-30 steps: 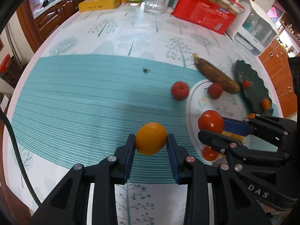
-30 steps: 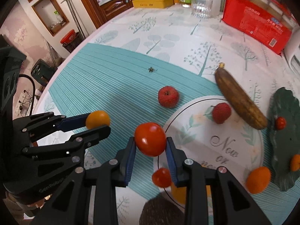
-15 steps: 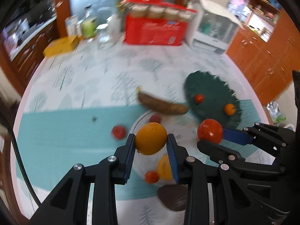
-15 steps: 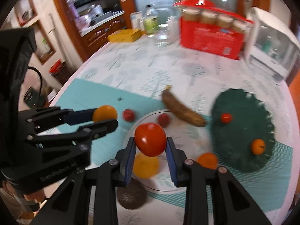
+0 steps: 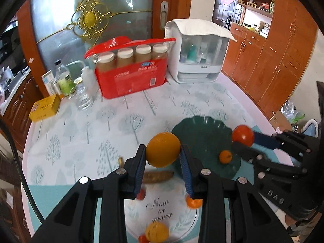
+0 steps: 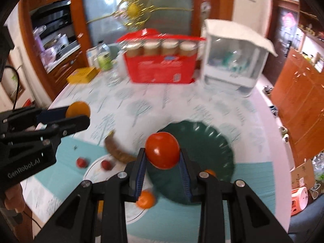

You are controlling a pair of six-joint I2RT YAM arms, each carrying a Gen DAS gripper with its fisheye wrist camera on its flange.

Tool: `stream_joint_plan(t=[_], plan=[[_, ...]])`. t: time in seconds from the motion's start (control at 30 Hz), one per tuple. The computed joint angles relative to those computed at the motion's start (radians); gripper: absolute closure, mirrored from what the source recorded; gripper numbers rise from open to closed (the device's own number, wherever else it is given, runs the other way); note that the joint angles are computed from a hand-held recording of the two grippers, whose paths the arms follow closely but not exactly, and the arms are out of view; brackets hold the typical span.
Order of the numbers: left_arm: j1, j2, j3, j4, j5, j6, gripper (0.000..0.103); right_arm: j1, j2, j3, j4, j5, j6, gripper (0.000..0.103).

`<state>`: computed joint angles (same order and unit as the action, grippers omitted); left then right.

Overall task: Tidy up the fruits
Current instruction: 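Carry the orange fruit and red tomato with both grippers over the green plate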

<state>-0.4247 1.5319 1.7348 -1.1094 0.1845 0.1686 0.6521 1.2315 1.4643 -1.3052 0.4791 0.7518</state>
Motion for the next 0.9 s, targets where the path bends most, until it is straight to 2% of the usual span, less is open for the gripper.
stream_joint_plan(t=[0.13, 0.4, 0.67, 0.9], plan=[[-0.058, 0.113, 0.097, 0.013, -0.042, -0.040, 0.071, -0.157, 0.001, 0.005, 0.042, -0.047, -0.094, 0.071], [-0.122, 0.299, 0.148, 0.067, -0.077, -0.083, 0.071, -0.388, 0.021, -0.117, 0.166, -0.180, -0.171, 0.071], [-0.160, 0.450, 0.136, 0.109, -0.072, -0.084, 0.071, -0.490, 0.067, -0.308, 0.296, -0.302, -0.155, 0.071], [-0.183, 0.546, 0.132, 0.146, -0.049, -0.088, 0.071, -0.530, 0.116, -0.420, 0.375, -0.355, -0.136, 0.071]])
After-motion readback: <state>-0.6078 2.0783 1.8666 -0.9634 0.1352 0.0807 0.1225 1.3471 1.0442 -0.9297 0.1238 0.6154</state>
